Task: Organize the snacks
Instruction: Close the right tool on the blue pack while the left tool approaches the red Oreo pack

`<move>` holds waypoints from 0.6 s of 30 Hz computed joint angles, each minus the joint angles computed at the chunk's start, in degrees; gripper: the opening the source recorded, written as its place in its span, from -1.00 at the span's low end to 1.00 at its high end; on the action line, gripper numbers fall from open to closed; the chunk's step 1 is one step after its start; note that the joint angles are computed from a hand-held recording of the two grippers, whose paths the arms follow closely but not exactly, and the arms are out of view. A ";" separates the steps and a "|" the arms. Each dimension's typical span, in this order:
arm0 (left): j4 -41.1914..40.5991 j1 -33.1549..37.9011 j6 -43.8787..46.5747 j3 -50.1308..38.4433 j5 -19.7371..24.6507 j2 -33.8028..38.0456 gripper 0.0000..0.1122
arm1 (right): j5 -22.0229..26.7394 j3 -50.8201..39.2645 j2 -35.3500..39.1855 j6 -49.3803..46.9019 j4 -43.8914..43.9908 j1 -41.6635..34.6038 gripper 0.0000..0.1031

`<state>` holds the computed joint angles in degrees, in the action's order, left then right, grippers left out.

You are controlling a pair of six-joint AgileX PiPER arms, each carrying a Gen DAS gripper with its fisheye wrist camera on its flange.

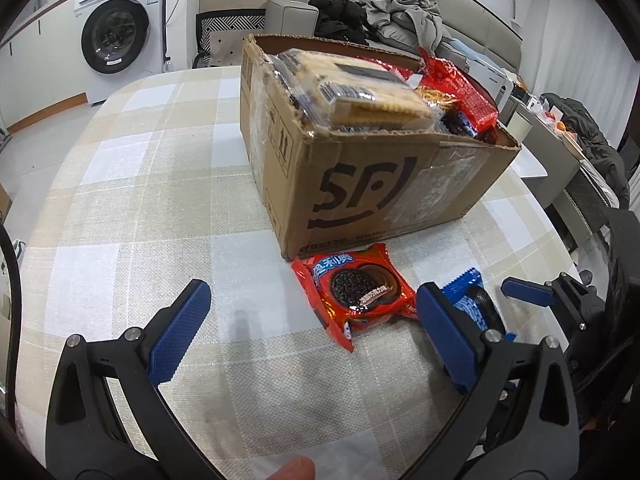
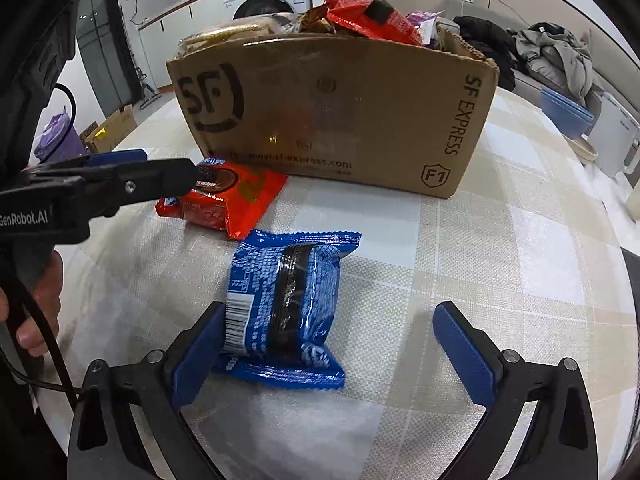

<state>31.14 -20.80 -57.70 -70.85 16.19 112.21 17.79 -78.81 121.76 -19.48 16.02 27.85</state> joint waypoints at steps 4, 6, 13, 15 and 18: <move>-0.66 0.04 0.53 -0.11 0.15 0.40 0.82 | -1.87 3.20 -1.92 -12.80 12.12 -1.57 0.63; -0.92 0.03 0.69 -0.43 0.46 0.72 0.82 | -2.54 3.50 -2.07 -14.39 13.43 -1.54 0.47; -3.21 -0.61 3.10 -2.86 2.26 2.58 0.82 | -0.85 5.11 -2.90 -32.72 32.02 -4.92 -0.04; -3.71 -0.99 3.72 -3.39 2.71 2.88 0.82 | -1.04 5.11 -2.86 -33.07 32.43 -6.07 -0.04; -5.35 -1.20 5.66 -4.59 3.45 3.49 0.82 | 0.41 4.40 -2.43 -33.90 34.66 -7.82 -0.04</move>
<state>25.79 -22.00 -52.04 -75.44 19.65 115.70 18.20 -74.40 119.33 -53.38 50.68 20.03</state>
